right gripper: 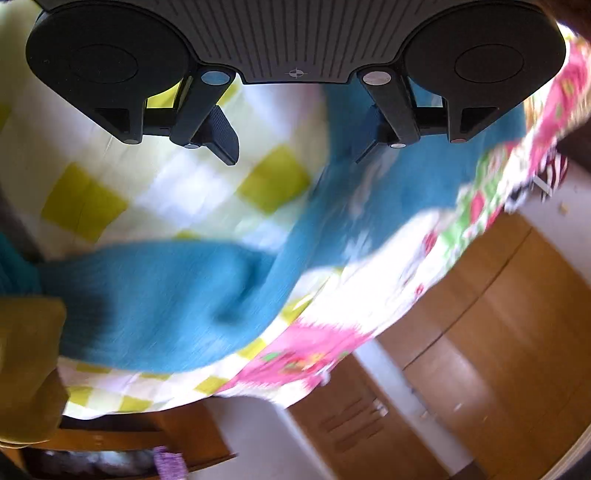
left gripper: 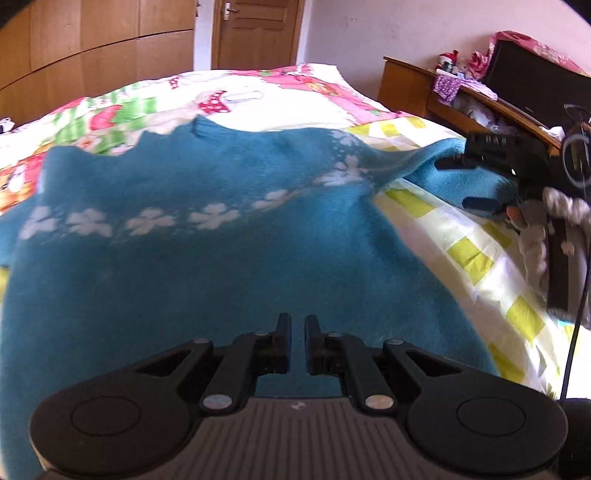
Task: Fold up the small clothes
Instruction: 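Grasp a sweater sleeve cuff with the right tool and lift it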
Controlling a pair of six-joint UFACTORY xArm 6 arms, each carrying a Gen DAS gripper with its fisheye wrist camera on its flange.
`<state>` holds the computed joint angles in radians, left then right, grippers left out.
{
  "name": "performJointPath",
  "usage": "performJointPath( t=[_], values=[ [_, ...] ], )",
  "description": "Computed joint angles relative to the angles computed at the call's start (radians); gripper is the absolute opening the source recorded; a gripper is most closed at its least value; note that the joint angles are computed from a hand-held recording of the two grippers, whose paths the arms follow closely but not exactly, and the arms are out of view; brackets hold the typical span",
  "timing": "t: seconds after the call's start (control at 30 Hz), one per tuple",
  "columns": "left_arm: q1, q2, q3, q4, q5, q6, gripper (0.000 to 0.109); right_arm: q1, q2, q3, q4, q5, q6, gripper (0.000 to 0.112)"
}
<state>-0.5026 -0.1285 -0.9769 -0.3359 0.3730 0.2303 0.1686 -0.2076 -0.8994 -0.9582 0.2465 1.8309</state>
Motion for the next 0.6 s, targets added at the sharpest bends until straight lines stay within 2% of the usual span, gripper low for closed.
performJointPath(
  t=[0.07,0.13,0.27,0.3,0.33,0.37,0.4,0.43,0.5,0.57,0.6],
  values=[
    [-0.027,0.084,-0.073,-0.035,-0.016,0.027,0.022,-0.08,0.054,-0.044,-0.067,-0.075,0.123,0.081],
    [-0.042,0.144,-0.13,-0.068,-0.018,0.06,0.022,-0.141,0.11,-0.093,-0.157,-0.125,0.302,0.081],
    [-0.064,0.202,-0.175,-0.083,-0.021,0.088,0.022,-0.182,0.187,-0.153,-0.191,-0.1,0.549,0.08],
    [-0.067,0.218,-0.187,-0.075,-0.02,0.082,0.022,-0.185,0.205,-0.169,-0.172,-0.091,0.545,0.071],
    [-0.072,0.243,-0.206,-0.064,-0.022,0.067,0.022,-0.181,0.231,-0.197,-0.132,-0.065,0.498,0.039],
    [-0.072,0.247,-0.209,-0.073,-0.021,0.07,0.022,-0.174,0.247,-0.223,-0.092,-0.031,0.44,0.025],
    [-0.075,0.255,-0.213,-0.091,-0.028,0.078,0.022,-0.17,0.256,-0.25,-0.094,-0.006,0.415,0.022],
    [-0.075,0.252,-0.211,-0.118,-0.035,0.098,0.022,-0.165,0.232,-0.27,-0.139,0.029,0.393,0.013],
    [-0.073,0.241,-0.201,-0.181,-0.059,0.141,0.022,-0.112,0.246,-0.377,-0.329,0.123,0.364,0.011],
    [-0.065,0.216,-0.174,-0.247,-0.076,0.179,0.022,-0.021,0.281,-0.487,-0.504,0.193,0.212,0.011],
    [-0.061,0.198,-0.151,-0.273,-0.088,0.186,0.022,0.026,0.311,-0.54,-0.573,0.196,0.109,0.011]
  ],
)
